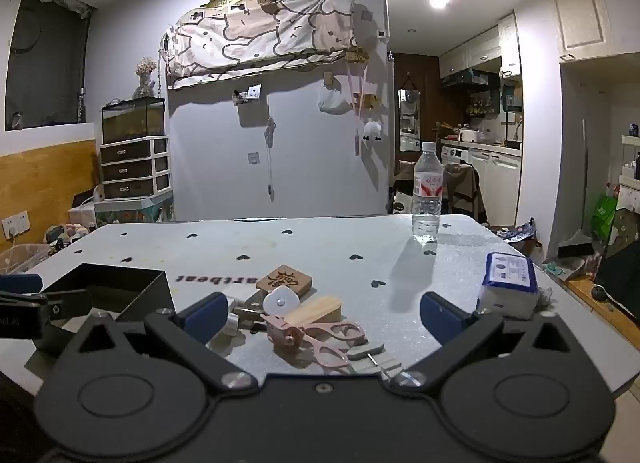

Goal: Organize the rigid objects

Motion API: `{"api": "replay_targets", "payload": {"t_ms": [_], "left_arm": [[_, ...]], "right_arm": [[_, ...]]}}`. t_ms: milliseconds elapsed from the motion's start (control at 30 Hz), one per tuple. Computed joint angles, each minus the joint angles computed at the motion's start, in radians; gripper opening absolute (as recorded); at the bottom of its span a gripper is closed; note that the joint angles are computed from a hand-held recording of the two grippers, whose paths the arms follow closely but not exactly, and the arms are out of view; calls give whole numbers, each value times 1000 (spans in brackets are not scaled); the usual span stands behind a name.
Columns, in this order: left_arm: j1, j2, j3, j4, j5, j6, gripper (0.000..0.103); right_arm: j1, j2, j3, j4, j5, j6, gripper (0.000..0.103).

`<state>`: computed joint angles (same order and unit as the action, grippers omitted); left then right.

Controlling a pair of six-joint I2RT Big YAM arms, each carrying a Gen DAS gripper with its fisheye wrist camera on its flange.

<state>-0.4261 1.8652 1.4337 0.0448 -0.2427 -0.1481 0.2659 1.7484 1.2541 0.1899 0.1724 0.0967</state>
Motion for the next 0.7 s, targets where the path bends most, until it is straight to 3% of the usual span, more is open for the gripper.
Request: {"api": "replay_targets", "payload": {"t_ms": [700], "left_arm": [[0,0,2,-9,-1,2,103]], "right_arm": [[-2,-1,2,-10,-2,4,103]]}}
